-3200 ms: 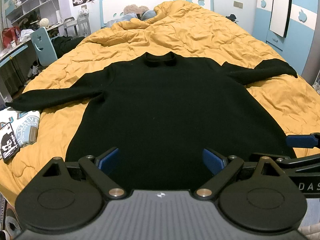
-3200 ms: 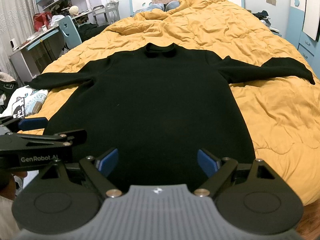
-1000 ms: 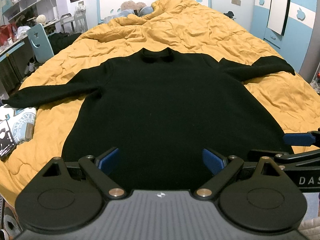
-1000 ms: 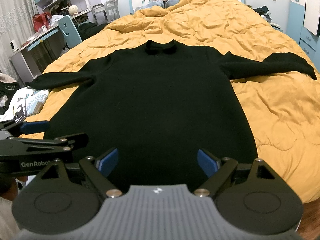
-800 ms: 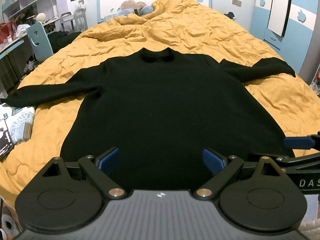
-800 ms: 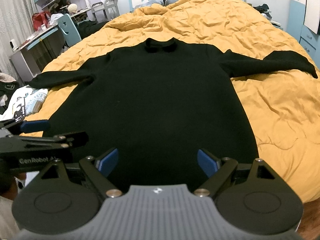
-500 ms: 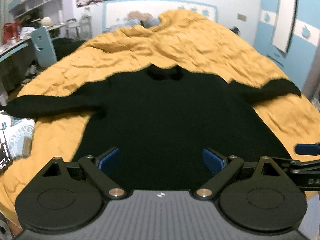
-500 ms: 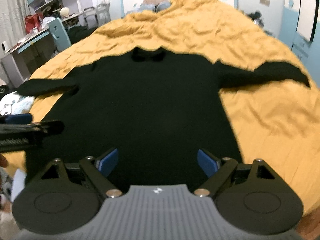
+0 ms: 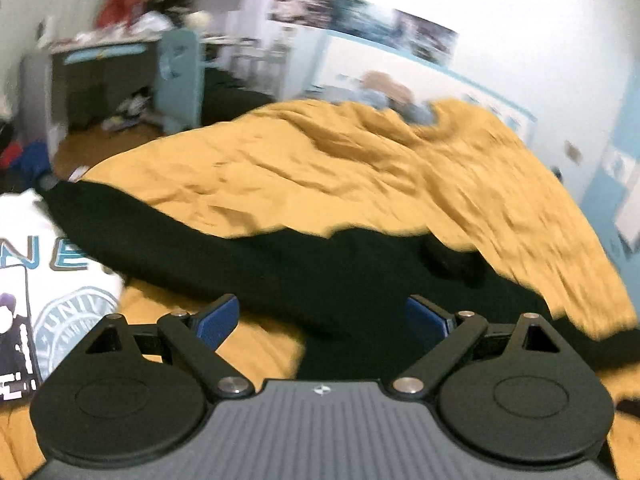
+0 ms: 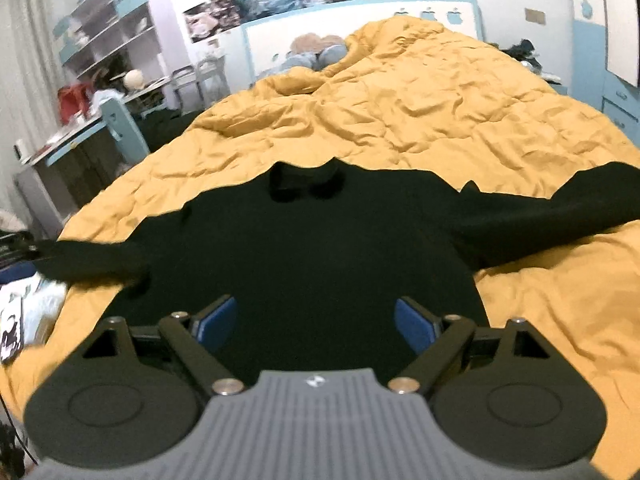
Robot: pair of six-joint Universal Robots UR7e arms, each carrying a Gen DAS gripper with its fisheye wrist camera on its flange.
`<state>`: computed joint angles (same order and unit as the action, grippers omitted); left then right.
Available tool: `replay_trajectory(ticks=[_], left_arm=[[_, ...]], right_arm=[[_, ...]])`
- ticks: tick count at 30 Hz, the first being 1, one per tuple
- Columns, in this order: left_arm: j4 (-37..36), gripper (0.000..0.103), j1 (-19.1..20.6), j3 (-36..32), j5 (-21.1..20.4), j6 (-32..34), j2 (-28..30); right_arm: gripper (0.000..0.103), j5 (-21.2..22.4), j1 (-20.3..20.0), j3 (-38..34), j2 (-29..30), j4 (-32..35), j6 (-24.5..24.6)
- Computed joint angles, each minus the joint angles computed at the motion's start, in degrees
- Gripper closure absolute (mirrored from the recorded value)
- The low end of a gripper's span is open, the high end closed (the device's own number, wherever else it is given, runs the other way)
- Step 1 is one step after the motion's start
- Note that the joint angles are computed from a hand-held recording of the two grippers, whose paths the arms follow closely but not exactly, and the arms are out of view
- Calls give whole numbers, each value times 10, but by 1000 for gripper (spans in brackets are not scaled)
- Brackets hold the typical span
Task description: Fold small clothes
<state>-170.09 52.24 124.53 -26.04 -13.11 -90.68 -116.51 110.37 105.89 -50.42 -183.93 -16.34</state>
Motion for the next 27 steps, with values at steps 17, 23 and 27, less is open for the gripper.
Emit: replay_trajectory(ticks=[17, 23, 27], left_arm=[[-67, 6, 281, -210, -61, 20, -2], [0, 36, 360, -239, -164, -122, 12], [-19, 89, 377, -244, -190, -115, 20]], right_arm=[[39, -39, -3, -183, 143, 95, -2], [50, -25, -1, -207, 164, 112, -9], [51, -18, 2, -200, 161, 99, -33]])
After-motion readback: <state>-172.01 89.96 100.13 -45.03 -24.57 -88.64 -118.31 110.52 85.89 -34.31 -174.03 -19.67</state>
